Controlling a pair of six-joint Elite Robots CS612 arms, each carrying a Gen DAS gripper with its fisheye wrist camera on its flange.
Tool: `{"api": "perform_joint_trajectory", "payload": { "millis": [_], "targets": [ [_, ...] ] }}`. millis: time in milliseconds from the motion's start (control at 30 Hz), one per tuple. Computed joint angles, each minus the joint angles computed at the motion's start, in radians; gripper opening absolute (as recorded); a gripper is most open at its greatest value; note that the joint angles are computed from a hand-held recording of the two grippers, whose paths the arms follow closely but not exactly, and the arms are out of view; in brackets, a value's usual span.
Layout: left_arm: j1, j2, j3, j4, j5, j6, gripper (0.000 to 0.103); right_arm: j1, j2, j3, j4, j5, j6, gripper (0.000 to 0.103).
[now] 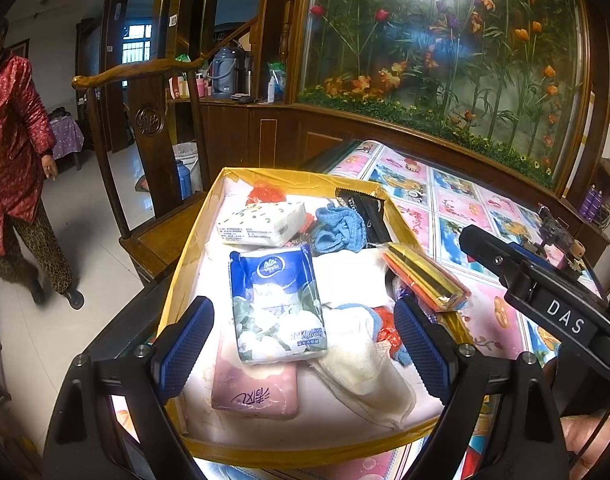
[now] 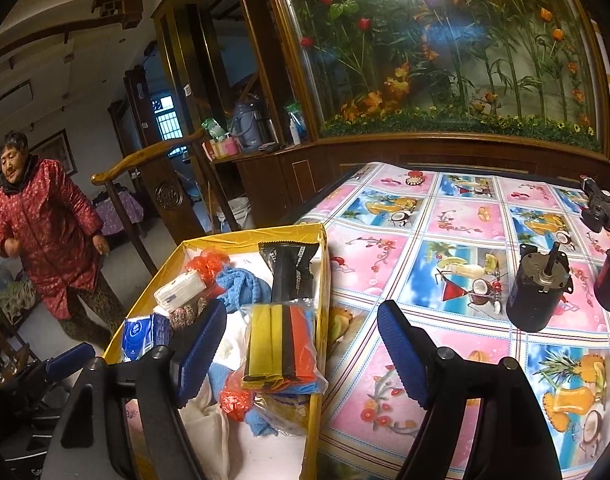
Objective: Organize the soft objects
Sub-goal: 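Withdraw both open grippers upward from the box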
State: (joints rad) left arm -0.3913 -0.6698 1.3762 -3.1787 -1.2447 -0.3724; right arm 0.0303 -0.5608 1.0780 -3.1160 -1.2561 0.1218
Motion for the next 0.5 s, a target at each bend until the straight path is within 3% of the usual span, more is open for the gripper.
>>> {"api": "perform_joint_trajectory", "payload": {
  "millis": [500],
  "targets": [
    [-0.013, -0.012, 0.017, -0.039, 0.014, 0.013, 0.092, -0.015, -0.023, 0.049, -0.049, -0.004, 0.023, 0.091]
  ]
}}
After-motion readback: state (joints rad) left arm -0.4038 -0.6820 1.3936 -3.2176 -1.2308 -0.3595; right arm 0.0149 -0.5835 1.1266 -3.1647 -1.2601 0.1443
